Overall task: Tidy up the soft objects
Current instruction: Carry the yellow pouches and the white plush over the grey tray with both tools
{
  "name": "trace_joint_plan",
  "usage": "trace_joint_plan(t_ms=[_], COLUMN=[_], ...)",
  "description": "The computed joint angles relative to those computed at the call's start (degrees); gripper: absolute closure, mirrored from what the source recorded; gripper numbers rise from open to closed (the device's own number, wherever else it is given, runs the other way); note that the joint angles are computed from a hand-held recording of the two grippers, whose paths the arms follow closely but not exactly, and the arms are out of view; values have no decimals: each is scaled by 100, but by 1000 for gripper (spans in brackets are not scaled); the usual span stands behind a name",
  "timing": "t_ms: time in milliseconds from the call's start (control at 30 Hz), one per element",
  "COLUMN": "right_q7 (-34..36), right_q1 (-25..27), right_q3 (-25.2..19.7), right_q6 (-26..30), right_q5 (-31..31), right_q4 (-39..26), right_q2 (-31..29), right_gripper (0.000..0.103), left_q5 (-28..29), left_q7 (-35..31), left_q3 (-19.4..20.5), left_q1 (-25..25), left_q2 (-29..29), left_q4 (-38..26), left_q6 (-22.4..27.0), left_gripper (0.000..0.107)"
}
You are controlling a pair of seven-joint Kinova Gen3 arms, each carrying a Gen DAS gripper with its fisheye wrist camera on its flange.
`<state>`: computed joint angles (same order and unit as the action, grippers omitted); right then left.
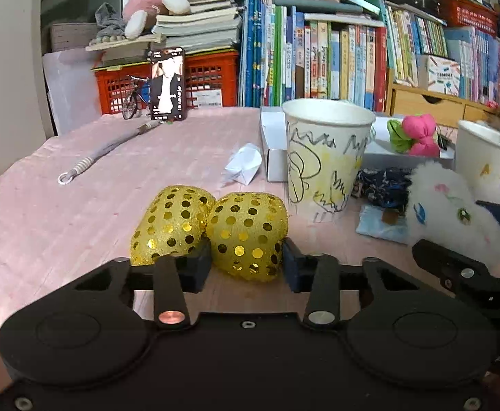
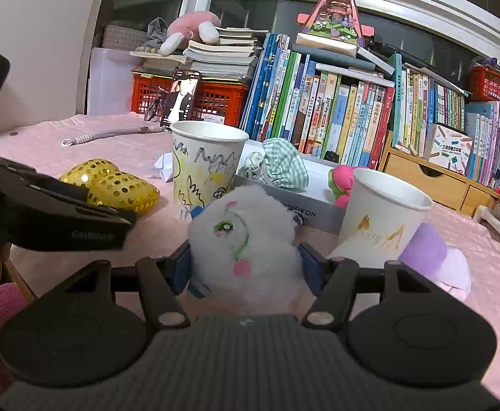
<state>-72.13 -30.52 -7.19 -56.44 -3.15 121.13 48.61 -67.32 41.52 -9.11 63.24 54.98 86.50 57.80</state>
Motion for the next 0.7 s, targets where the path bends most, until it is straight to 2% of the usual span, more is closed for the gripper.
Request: trace_joint_plan(t_ms=[267,533,700], right_q7=[-193,-440,-607], right_q1=[143,373,531], right_q3=[-64,-95,-95], right_q6=[-122,-50,103], right_q5=[132,442,554], right_q4=[63,30,-104], right_q2=[-88,-420,-654], right_gripper=[36,36,36], left_q5=[-152,-752,-1153], left_q7=[-197,-301,-452], left_q3=[-33,75,235], left_q1=[267,244,3], left_q2=[41,-379,-696], left_q4=[-149,-6,47], left_q6=[701,972,895], left_gripper=[73,73,73])
